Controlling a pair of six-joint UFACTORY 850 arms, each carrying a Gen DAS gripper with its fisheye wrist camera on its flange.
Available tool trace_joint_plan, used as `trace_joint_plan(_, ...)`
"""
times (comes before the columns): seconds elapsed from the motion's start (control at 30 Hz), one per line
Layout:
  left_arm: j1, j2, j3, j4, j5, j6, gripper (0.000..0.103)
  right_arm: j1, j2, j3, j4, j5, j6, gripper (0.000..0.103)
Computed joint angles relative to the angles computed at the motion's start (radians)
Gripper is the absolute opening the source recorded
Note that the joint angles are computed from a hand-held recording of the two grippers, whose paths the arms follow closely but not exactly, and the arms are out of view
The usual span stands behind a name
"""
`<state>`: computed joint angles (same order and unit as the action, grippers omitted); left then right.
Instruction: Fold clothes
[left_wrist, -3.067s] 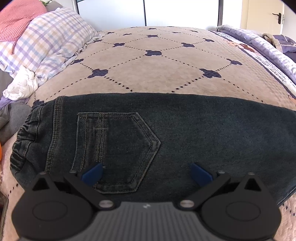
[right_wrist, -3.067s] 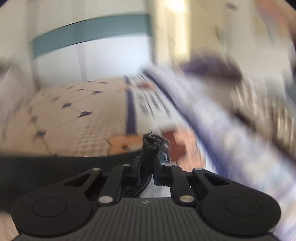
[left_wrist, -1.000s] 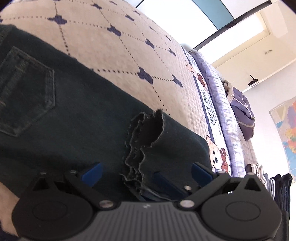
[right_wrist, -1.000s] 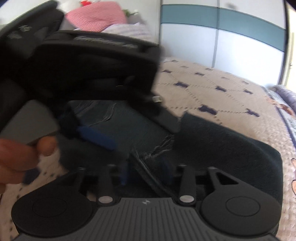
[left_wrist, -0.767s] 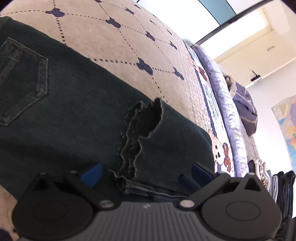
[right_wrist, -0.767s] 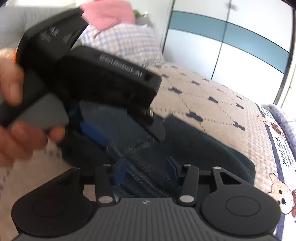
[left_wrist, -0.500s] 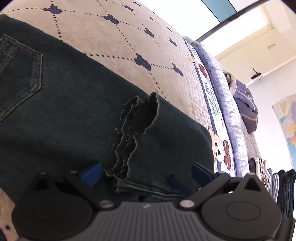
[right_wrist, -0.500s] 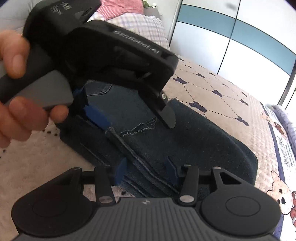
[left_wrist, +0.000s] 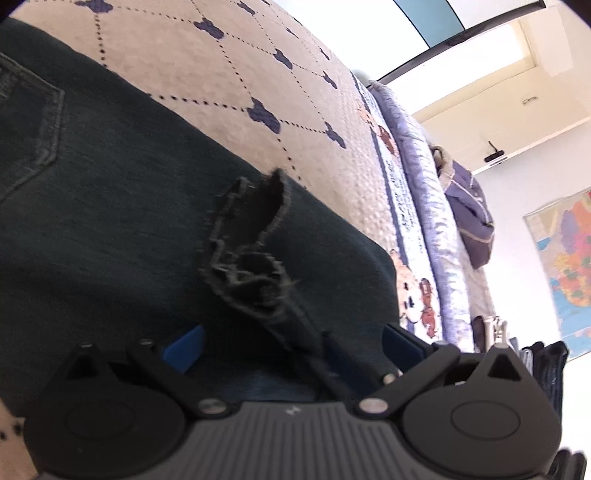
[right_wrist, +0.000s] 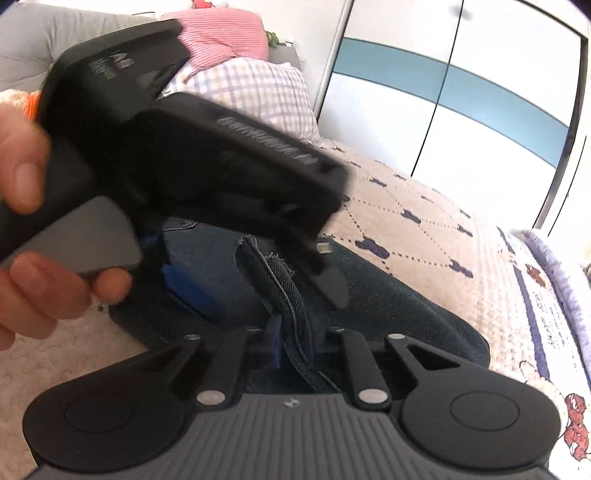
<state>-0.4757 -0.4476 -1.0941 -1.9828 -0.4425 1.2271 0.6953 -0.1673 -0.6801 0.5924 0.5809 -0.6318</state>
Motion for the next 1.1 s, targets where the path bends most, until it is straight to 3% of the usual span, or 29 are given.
trace_joint_plan(0.1, 0.0, -0.016, -0.004, -0.047, -0.031, 0.029, 0.094, 0.044, -0.006, 0.017, 0.019, 0.082, -0.019, 0.014)
trace_joint_plan(0.23, 0.0, -0.025, -0.006, -0.108, -0.053, 0.077, 0.061, 0.09, -0.011, 0.03, 0.049, 0.156, -0.049, 0.014)
trace_joint_plan(0.27, -0.005, -0.026, -0.008, -0.126, -0.035, 0.095, 0.048, 0.095, -0.014, 0.029, 0.057, 0.158, -0.053, 0.014)
trace_joint_plan(0.33, -0.015, -0.028, -0.012, -0.167, 0.0, 0.136, 0.037, 0.101, -0.021, 0.028, 0.068, 0.159, -0.056, 0.014)
trace_joint_plan(0.4, -0.025, -0.03, -0.017, -0.209, 0.037, 0.183, 0.012, 0.095, -0.02, 0.03, 0.051, 0.138, -0.023, 0.014)
trace_joint_plan(0.53, -0.031, -0.017, -0.008, -0.325, 0.033, 0.317, 0.012, 0.075, -0.001, 0.053, -0.018, 0.115, 0.067, 0.019)
trace_joint_plan(0.67, -0.016, 0.0, 0.003, -0.407, -0.043, 0.425, 0.011, -0.003, 0.099, 0.136, -0.339, 0.037, 0.402, 0.02)
trace_joint_plan(0.73, -0.015, 0.003, -0.001, -0.404, -0.048, 0.424, 0.011, -0.025, 0.125, 0.171, -0.42, 0.007, 0.5, 0.024)
trace_joint_plan(0.83, -0.02, 0.002, -0.006, -0.392, -0.046, 0.411, 0.011, -0.016, 0.109, 0.204, -0.308, 0.027, 0.507, 0.035)
trace_joint_plan(0.93, -0.033, 0.002, -0.005, -0.424, -0.036, 0.449, 0.011, -0.085, 0.012, 0.147, -0.328, 0.077, 0.578, 0.043)
trace_joint_plan(1.0, -0.035, 0.005, 0.002, -0.457, -0.037, 0.477, 0.011, -0.102, -0.012, 0.103, -0.194, 0.067, 0.492, 0.052)
trace_joint_plan(1.03, -0.031, 0.008, 0.007, -0.458, -0.042, 0.479, 0.011, -0.134, -0.009, 0.085, -0.139, 0.031, 0.464, 0.053)
trace_joint_plan(1.1, -0.029, 0.009, 0.011, -0.451, -0.043, 0.483, 0.011, -0.163, 0.001, 0.089, -0.106, -0.018, 0.512, 0.043)
